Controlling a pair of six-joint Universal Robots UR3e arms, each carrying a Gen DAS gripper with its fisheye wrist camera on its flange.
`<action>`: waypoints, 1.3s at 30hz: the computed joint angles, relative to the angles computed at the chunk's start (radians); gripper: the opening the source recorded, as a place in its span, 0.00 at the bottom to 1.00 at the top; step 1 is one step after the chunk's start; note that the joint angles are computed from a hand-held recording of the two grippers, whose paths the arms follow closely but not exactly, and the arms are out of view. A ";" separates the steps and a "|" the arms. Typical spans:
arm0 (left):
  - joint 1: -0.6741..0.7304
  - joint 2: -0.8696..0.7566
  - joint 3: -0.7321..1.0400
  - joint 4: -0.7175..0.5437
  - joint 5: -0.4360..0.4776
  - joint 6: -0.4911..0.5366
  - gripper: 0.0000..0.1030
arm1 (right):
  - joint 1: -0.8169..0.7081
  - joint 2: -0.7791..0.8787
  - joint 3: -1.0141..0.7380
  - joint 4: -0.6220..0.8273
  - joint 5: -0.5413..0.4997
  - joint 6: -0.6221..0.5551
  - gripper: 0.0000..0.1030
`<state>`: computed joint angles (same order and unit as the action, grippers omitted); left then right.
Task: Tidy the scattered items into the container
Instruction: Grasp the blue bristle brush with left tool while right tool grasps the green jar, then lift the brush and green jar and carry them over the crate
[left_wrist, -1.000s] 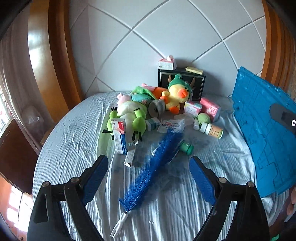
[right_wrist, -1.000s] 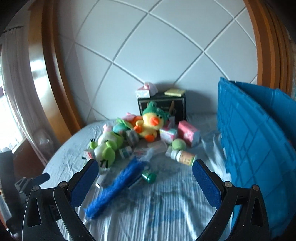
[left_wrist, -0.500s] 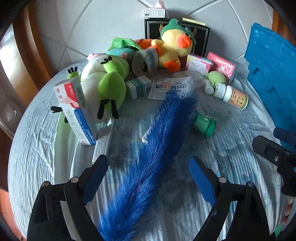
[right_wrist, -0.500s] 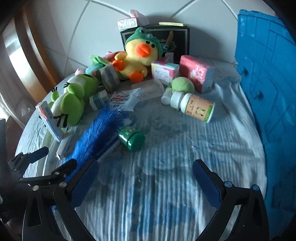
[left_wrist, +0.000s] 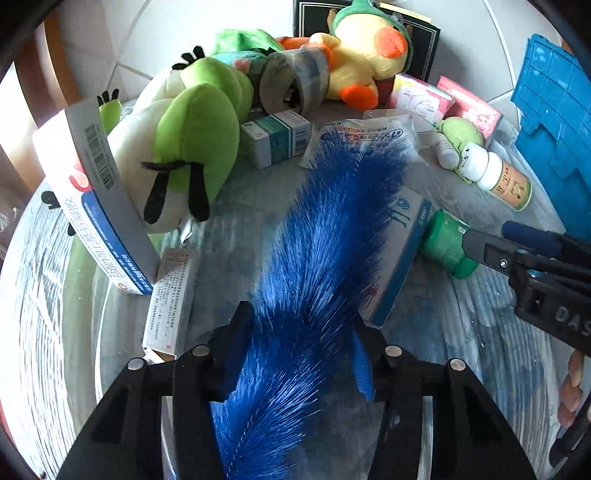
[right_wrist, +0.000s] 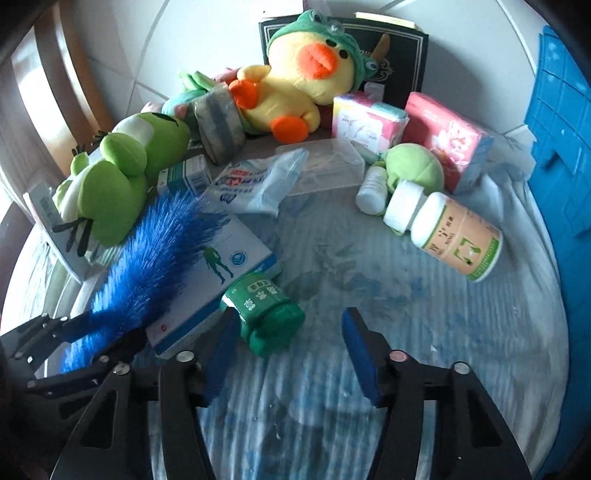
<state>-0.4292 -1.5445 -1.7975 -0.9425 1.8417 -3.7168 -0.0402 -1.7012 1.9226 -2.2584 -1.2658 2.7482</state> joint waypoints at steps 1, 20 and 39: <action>0.009 -0.001 -0.004 -0.001 -0.009 0.002 0.47 | 0.004 0.013 0.001 -0.010 0.004 -0.004 0.55; -0.019 0.002 0.013 -0.001 0.038 -0.032 0.20 | 0.059 0.039 0.067 -0.134 -0.032 -0.019 0.45; -0.318 -0.033 0.644 -0.304 0.393 -0.005 0.13 | -0.274 -0.493 -0.309 0.466 0.216 -0.128 0.45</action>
